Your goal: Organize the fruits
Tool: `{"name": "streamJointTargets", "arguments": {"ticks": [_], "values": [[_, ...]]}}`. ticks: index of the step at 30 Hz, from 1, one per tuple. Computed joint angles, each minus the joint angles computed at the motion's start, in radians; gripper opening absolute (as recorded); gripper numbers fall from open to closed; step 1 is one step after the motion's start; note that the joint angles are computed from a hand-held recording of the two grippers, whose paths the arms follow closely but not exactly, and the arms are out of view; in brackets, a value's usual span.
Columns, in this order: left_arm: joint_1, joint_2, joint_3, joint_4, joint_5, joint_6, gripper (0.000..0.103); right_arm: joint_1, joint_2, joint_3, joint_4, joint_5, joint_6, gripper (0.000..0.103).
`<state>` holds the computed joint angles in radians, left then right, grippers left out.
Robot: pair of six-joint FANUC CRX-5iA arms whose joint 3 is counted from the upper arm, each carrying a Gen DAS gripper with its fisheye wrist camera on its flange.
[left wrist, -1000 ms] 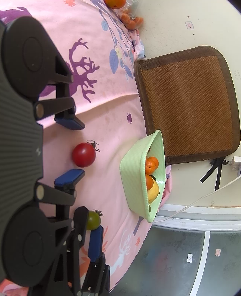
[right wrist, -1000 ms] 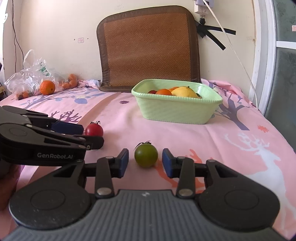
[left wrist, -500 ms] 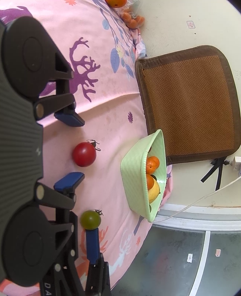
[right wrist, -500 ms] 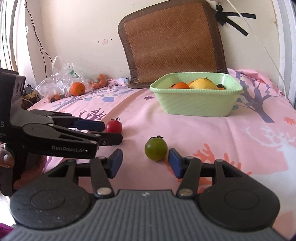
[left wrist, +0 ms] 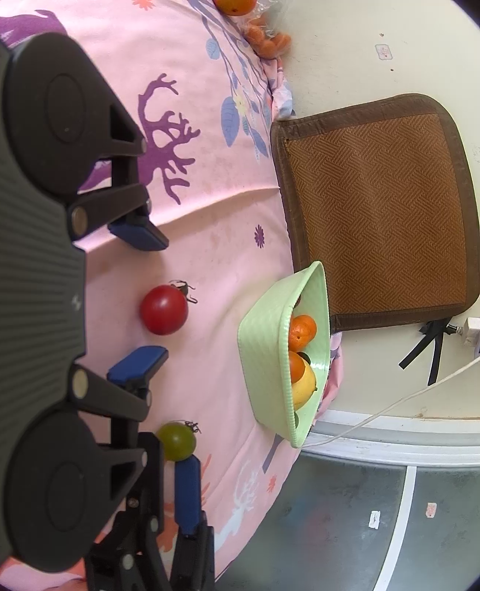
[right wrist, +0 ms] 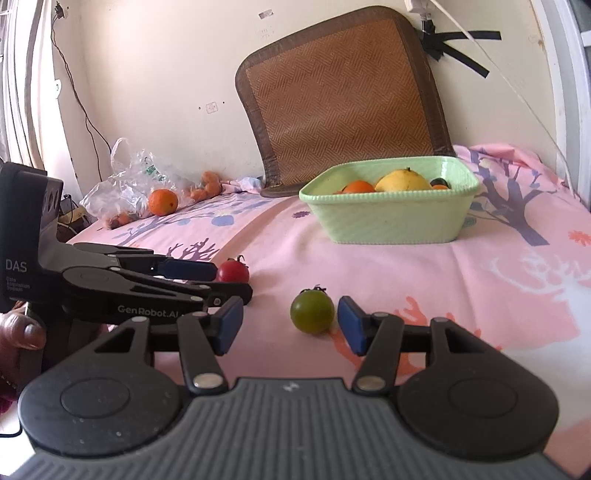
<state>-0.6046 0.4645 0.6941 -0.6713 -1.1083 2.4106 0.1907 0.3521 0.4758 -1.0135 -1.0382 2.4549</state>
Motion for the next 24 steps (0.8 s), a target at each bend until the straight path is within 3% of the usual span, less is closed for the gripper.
{"name": "streamJointTargets", "arguments": {"ticks": [6,18,24], "values": [[0.000,0.005,0.008,0.002,-0.007,-0.015,0.061,-0.022,0.013,0.013,-0.050,-0.025,0.026,0.061],[-0.004,-0.007,-0.008,-0.006,-0.008,0.004,0.061,0.024,0.033,0.054,0.067,-0.059,-0.045,0.068],[-0.004,-0.009,-0.011,-0.007,-0.006,0.006,0.061,0.042,0.011,0.021,0.098,-0.019,-0.031,0.068]]}}
